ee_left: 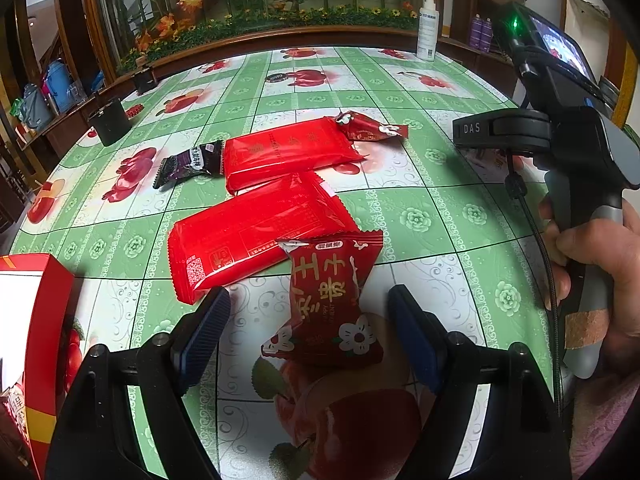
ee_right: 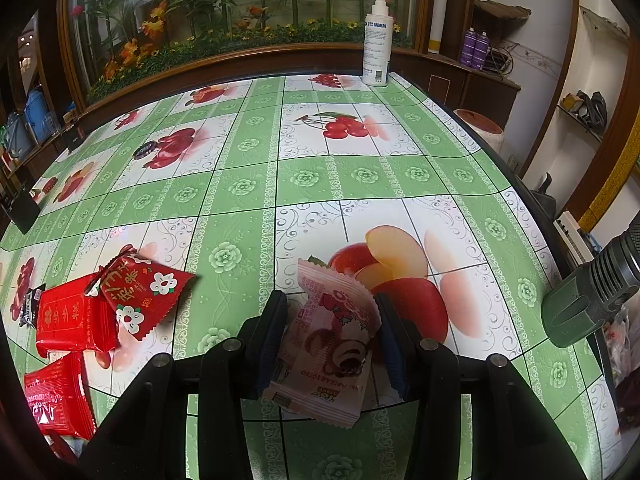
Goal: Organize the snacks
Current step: 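Hold the pink-white packet in the right gripper while the left hovers above the red printed packet, then close the left gripper on the red printed packet and lift it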
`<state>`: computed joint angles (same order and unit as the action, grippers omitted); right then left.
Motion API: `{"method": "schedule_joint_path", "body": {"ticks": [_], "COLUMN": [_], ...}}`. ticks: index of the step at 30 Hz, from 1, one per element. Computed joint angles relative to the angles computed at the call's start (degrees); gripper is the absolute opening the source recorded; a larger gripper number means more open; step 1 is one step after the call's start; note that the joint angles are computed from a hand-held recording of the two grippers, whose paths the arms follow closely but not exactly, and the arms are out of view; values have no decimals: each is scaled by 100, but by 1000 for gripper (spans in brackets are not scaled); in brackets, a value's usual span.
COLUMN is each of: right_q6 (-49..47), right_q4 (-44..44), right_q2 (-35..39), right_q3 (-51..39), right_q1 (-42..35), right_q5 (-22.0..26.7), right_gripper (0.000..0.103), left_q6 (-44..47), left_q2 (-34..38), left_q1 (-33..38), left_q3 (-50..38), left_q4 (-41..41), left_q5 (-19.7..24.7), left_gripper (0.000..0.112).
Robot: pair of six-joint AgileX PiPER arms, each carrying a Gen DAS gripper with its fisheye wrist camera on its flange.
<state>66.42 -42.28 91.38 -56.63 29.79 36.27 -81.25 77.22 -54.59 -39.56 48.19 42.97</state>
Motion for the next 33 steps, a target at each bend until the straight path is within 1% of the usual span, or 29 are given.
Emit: {"method": "schedule_joint_path", "body": {"ticks": [9, 22, 25, 30, 31, 33], "right_q6": [-1, 13, 10, 12, 12, 19], "right_q4": [-2, -18, -18, -18, -18, -26], "right_q2": [3, 7, 9, 8, 8, 8], "right_q3": [-4, -4, -5, -4, -4, -4], "right_q1": [0, 7, 6, 7, 7, 11], "right_q5": [3, 6, 5, 5, 5, 9], "right_gripper": [47, 47, 47, 47, 47, 47], "left_q6": [-59, -44, 9, 214, 209, 197], "left_q2": [51, 43, 21, -115, -117, -141], "left_q1": [-109, -92, 8, 289, 284, 226], "left_q3": [-62, -55, -23, 103, 104, 116], "left_q4": [50, 27, -26, -230, -222, -169], "left_q5": [167, 141, 3, -397, -402, -431], "left_gripper": [81, 81, 81, 81, 78, 69]}}
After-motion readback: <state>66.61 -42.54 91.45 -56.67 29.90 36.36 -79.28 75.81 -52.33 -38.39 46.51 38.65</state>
